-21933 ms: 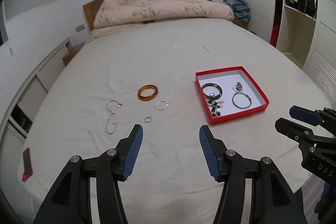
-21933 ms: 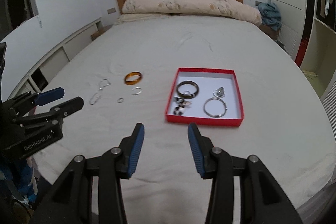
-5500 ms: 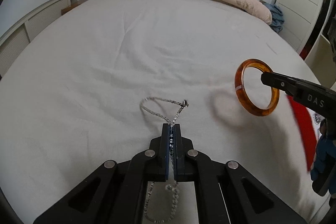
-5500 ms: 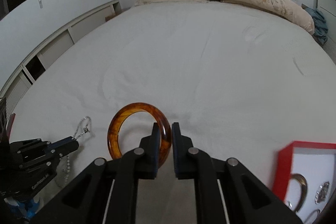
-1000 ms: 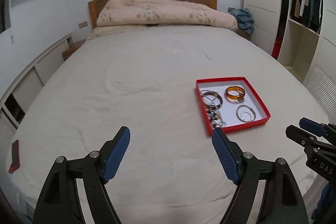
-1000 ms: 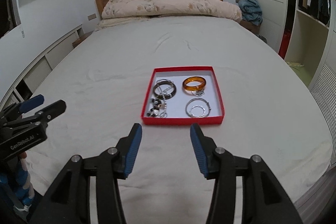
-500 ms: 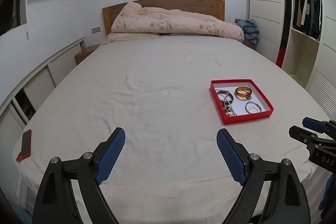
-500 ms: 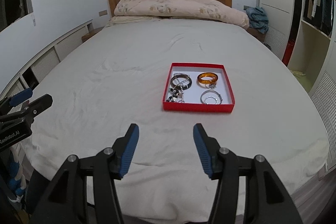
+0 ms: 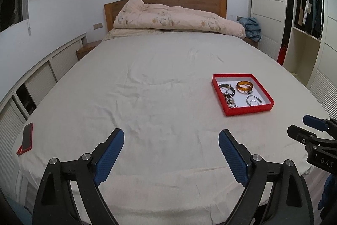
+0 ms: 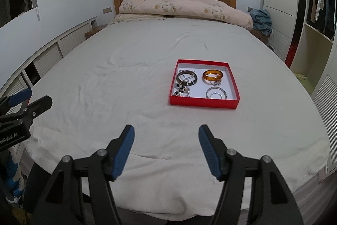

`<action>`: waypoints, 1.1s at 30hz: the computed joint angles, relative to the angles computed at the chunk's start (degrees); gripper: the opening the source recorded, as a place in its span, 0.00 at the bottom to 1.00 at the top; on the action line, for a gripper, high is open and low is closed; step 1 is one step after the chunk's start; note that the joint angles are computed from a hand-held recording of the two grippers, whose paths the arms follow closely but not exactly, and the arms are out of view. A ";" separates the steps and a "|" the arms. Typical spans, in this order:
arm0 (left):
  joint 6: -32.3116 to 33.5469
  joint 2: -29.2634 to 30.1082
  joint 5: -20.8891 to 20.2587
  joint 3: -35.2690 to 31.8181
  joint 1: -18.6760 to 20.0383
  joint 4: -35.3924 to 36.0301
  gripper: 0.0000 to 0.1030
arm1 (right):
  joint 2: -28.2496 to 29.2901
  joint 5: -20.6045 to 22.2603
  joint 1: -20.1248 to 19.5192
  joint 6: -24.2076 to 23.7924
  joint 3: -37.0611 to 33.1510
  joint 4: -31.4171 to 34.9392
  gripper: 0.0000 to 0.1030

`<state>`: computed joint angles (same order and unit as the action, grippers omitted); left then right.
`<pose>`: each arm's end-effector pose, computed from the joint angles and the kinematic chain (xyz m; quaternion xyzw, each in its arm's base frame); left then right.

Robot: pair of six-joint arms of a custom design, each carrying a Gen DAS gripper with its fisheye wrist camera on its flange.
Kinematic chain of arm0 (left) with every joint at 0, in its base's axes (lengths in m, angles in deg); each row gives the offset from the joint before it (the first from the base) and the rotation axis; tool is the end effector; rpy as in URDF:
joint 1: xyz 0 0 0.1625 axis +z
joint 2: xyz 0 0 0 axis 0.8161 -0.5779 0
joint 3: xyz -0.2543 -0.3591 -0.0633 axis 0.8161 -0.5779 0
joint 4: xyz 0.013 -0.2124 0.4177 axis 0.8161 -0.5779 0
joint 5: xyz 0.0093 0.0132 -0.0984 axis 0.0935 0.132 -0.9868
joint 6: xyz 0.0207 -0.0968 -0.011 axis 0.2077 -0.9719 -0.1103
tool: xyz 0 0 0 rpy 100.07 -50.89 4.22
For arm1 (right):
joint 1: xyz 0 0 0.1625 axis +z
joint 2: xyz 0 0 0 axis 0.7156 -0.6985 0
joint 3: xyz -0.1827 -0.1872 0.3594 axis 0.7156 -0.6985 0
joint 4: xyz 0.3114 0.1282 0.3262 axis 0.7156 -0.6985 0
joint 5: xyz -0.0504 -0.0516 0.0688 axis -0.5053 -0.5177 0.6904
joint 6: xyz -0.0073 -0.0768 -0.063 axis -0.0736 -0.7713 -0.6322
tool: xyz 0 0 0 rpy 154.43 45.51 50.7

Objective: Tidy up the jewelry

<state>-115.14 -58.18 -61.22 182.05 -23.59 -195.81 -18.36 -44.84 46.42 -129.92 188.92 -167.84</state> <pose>-0.4083 -0.5126 0.0590 0.0574 0.7971 -0.4337 0.4162 0.1295 -0.6274 0.3078 0.3188 -0.8728 0.2778 0.2436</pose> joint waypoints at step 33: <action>3.32 0.99 -4.61 0.93 3.40 -5.77 0.88 | 2.89 -1.26 -0.86 -1.67 -0.49 -3.72 0.68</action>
<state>-111.81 -57.19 -65.82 182.98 -20.19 -201.58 -15.47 -46.09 45.56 -131.59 188.43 -171.56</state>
